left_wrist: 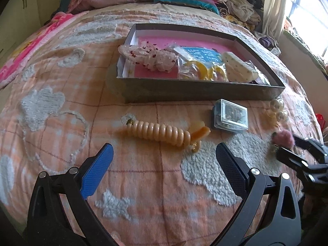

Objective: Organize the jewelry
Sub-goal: 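Grasp the pink pompom clip with right tool while left tool grasps the orange spiral hair tie, then carry the spiral tie into the box with left tool while right tool drops the pompom clip in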

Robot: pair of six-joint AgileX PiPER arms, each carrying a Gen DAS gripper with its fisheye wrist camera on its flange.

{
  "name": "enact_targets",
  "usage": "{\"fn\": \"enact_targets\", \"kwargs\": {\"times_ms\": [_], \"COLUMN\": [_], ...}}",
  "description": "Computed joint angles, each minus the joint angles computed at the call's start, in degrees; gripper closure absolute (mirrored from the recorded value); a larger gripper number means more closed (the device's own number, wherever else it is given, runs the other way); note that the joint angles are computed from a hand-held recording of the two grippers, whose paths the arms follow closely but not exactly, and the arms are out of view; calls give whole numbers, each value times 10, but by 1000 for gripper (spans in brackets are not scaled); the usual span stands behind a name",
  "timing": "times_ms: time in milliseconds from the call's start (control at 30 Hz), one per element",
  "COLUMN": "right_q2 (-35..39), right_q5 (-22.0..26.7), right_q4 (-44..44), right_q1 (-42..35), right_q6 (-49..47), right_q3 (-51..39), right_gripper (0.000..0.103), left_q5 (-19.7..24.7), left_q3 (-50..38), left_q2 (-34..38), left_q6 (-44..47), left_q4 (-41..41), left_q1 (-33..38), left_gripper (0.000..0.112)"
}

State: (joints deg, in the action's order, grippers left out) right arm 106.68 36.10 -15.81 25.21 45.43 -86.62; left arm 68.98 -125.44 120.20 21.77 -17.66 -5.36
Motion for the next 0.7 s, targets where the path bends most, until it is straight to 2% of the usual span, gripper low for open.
{"fn": "enact_targets", "kwargs": {"times_ms": [33, 100, 200, 333, 400, 533, 700], "right_q2": [6, 3, -7, -34, -40, -54, -66], "right_q5": [1, -10, -11, -46, -43, -37, -35], "right_q4": [-4, -16, -19, 32, 27, 27, 36], "right_q1": [0, 5, 9, 4, 14, 33, 46], "right_q6": [8, 16, 12, -18, -17, -23, -25], "right_q3": [-3, 4, 12, 45, 47, 48, 41], "right_gripper": [44, 61, 65, 67, 67, 67, 67], "left_q5": [3, 3, 1, -8, -15, -22, -12], "left_q3": [-7, -14, -23, -37, -37, -38, -43], "left_q2": [6, 13, 21, 34, 35, 35, 29], "left_q6": [-2, -2, -5, -9, -8, -4, -3], "left_q4": [0, -3, -4, 1, 5, 15, 10], "left_q1": [0, 2, 1, -2, -5, -10, -5], "left_gripper": [19, 19, 19, 19, 20, 45, 48]}}
